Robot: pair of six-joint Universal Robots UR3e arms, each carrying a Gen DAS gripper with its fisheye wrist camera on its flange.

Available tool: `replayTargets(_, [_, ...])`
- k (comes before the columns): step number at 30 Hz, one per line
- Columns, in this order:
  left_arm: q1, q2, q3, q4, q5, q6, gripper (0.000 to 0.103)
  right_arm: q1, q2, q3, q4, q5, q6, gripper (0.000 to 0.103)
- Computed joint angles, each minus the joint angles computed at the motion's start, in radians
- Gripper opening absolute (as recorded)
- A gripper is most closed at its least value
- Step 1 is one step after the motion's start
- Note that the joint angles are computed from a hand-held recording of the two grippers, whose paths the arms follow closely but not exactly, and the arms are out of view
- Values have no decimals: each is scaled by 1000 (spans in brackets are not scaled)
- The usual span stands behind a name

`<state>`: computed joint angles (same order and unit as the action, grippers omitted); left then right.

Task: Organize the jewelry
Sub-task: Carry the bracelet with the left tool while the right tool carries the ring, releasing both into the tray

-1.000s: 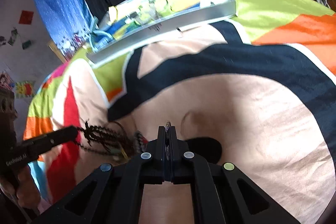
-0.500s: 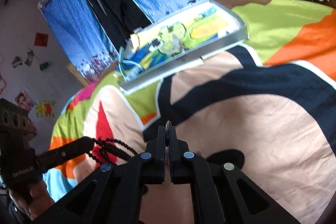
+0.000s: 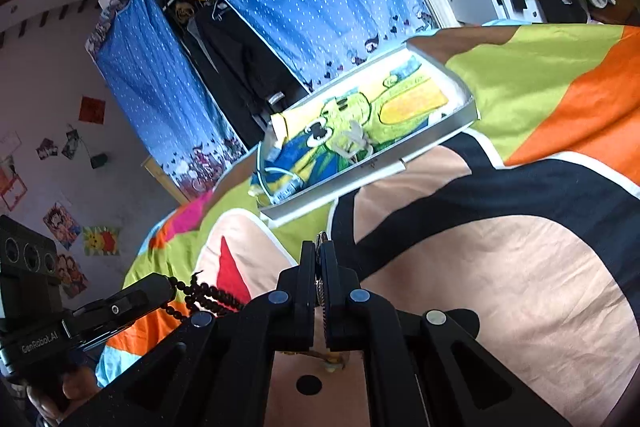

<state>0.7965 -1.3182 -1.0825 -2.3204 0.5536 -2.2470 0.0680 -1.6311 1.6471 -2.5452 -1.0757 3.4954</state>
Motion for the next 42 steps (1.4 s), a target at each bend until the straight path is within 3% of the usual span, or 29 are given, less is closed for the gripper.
replayTargets(6, [11,9,40,-33,-25,21,3,9,-3,-33,-13,-2,32,3])
replayTargets(12, [2,26,4,47,-24,-25,3,23,-2,-47,-15,-13,28,3])
replayTargets(18, [-51,-3,-77,271,-18,-165,3,-6,-2,-26,-47,15,35,3])
replayTargets(22, [-135,-95,-61,495,21,-336,3,-13,54,-86,-72,7,11,3])
replayTargets(27, [-234,-266,56,733,76,-517,3,-15,199,-247,-76,-14,-51,3])
replayTargets(32, [-334,-489,259,924,153,-690,3,-26,394,-460,-82,7,-30,3])
replayTargets(37, [-401,-694,479,1005,236,-796,3,-19,577,-671,-44,10,-18,3])
replayTargets(42, [-448,-880,685,999,308,-835,3,-20,732,-835,10,12,4,3])
